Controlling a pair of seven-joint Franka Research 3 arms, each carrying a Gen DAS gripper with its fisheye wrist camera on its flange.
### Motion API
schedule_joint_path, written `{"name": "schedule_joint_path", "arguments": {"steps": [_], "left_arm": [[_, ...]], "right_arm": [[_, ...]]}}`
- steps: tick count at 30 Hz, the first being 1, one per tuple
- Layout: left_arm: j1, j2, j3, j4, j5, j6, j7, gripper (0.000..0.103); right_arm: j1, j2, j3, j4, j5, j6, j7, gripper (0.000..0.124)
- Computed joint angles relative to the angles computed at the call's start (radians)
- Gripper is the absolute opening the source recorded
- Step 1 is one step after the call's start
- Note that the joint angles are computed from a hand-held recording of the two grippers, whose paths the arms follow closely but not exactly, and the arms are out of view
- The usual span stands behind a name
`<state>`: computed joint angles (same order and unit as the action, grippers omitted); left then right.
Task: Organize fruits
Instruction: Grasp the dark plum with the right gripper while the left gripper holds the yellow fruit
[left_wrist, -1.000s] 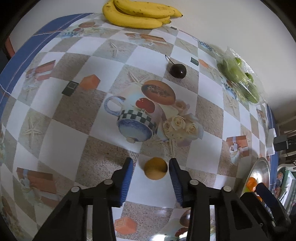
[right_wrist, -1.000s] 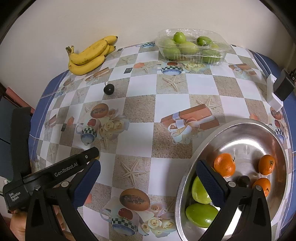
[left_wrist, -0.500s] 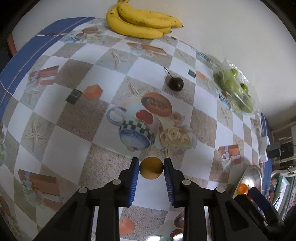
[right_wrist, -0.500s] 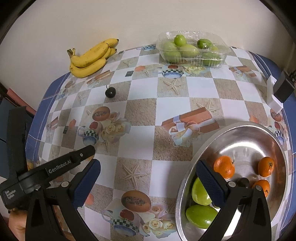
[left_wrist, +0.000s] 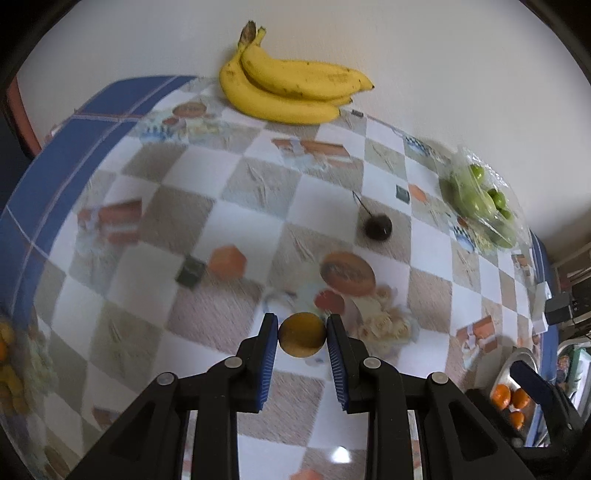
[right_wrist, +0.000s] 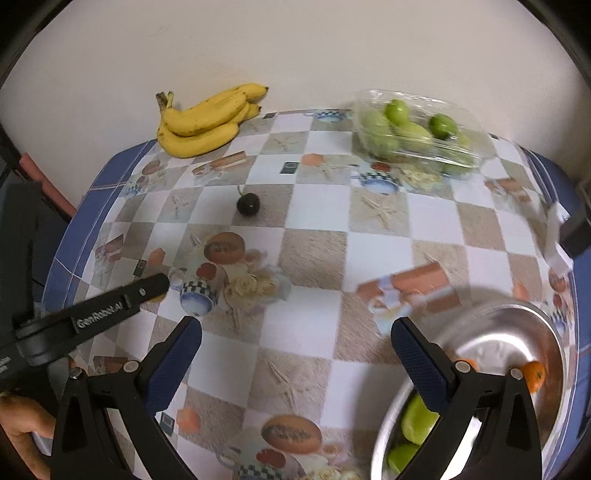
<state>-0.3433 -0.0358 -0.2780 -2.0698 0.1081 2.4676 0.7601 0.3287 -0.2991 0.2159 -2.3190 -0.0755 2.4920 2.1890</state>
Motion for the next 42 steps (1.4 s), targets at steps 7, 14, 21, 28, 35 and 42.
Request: {"name": "schedule_joint_path", "arguments": {"steps": [7, 14, 21, 28, 35, 42], "left_arm": [[0.025, 0.042, 0.018, 0.061, 0.035, -0.005, 0.084, 0.029], [0.054, 0.092, 0.031, 0.099, 0.024, 0.031, 0.148, 0.029], [0.074, 0.132, 0.038, 0.127, 0.040, 0.058, 0.169, 0.029], [0.082, 0.158, 0.042, 0.143, 0.063, 0.072, 0.168, 0.029], [0.088, 0.168, 0.043, 0.142, 0.063, 0.077, 0.174, 0.029], [0.088, 0.170, 0.044, 0.148, 0.075, 0.069, 0.170, 0.029]], "right_arm": [[0.021, 0.141, -0.012, 0.116, -0.015, 0.007, -0.029, 0.093], [0.054, 0.284, -0.061, 0.257, 0.057, -0.006, -0.094, 0.078], [0.071, 0.401, -0.099, 0.394, 0.053, -0.037, -0.083, 0.056], [0.100, 0.492, -0.125, 0.502, 0.015, -0.094, -0.077, 0.048], [0.121, 0.541, -0.144, 0.557, -0.017, -0.128, -0.063, 0.037], [0.128, 0.563, -0.152, 0.578, -0.024, -0.143, -0.059, 0.028]]}}
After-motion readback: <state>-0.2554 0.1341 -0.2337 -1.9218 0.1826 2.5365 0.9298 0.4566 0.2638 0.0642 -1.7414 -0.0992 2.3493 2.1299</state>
